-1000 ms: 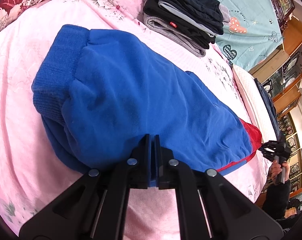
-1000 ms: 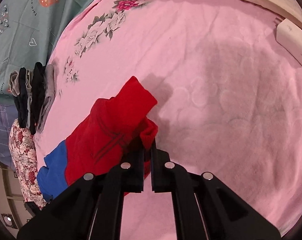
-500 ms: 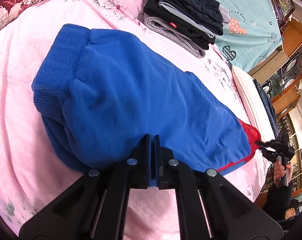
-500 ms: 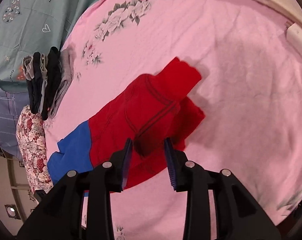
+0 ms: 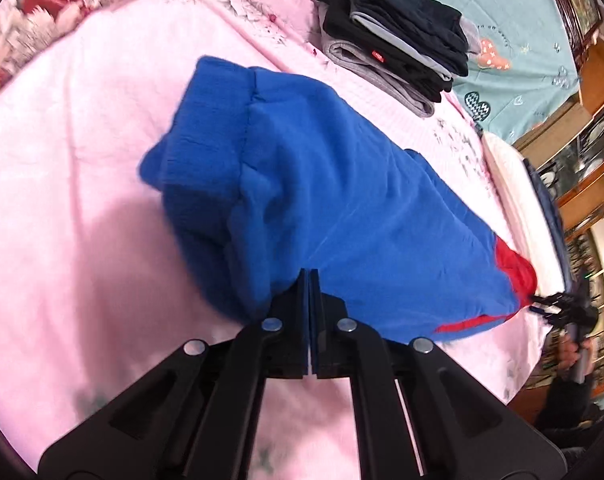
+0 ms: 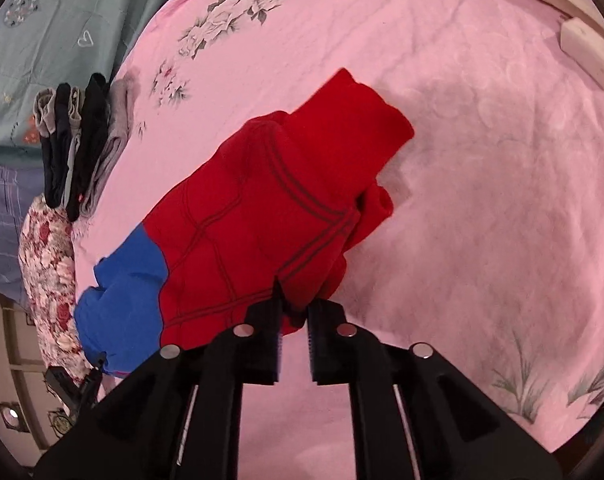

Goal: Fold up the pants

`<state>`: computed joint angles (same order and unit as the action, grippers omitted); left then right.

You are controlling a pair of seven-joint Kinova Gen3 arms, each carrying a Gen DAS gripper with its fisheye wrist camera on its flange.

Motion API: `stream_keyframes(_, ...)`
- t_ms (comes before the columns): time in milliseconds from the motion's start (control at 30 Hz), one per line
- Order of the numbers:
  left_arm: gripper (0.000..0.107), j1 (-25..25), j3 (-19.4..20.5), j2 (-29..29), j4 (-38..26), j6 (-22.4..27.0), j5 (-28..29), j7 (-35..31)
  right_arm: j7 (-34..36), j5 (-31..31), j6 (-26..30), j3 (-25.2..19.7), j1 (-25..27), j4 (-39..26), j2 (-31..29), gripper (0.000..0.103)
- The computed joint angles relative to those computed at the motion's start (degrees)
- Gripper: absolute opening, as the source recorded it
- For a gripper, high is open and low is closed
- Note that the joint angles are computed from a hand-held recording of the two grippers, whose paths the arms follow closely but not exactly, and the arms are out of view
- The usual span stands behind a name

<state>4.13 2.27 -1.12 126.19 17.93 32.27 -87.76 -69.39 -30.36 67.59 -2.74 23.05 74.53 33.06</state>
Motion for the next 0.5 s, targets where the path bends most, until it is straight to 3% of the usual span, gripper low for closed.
stream_keyframes(33, 0.003, -2.1, 2.7, -1.1, 0.3, 0.1, -2.3, 2.0, -0.1, 2.3, -2.3, 2.7, -2.7, 1.5, -2.6, 0.044)
stream_keyframes(133, 0.004, -8.2, 10.6, -3.2, -1.4, 2.5, -9.3, 9.0, 1.1, 7.3, -9.3, 8.0, -9.0, 6.1, -10.2, 0.044)
stream_keyframes(200, 0.006, -9.2, 13.6, -3.5, -3.4, 2.5, -14.0, 13.6, 4.9, 6.3, -12.1, 6.6, -9.4, 7.9, -13.7, 0.044)
stream_keyframes(233, 0.012, -8.3, 13.6, -3.1, -4.7, 2.8, -16.3, 15.4, 7.2, 4.5, -12.0, 4.3, -8.4, 8.0, -14.3, 0.045)
stream_keyframes(333, 0.033, -1.1, 8.1, -0.5, -8.5, 2.4, -20.0, 18.6, 14.2, 0.8, -6.9, -3.6, -8.4, 3.8, -12.3, 0.047)
stream_keyframes(433, 0.033, 5.9, 1.1, 5.0, -13.5, 4.7, -25.7, 23.9, 18.4, 0.3, -2.0, -8.0, -14.4, -3.5, -6.6, 0.047)
stream_keyframes(500, 0.027, 6.4, -0.4, 7.0, -14.6, 7.4, -27.1, 27.1, 17.0, 1.7, -0.7, -9.0, -19.7, -8.8, -2.4, 0.047)
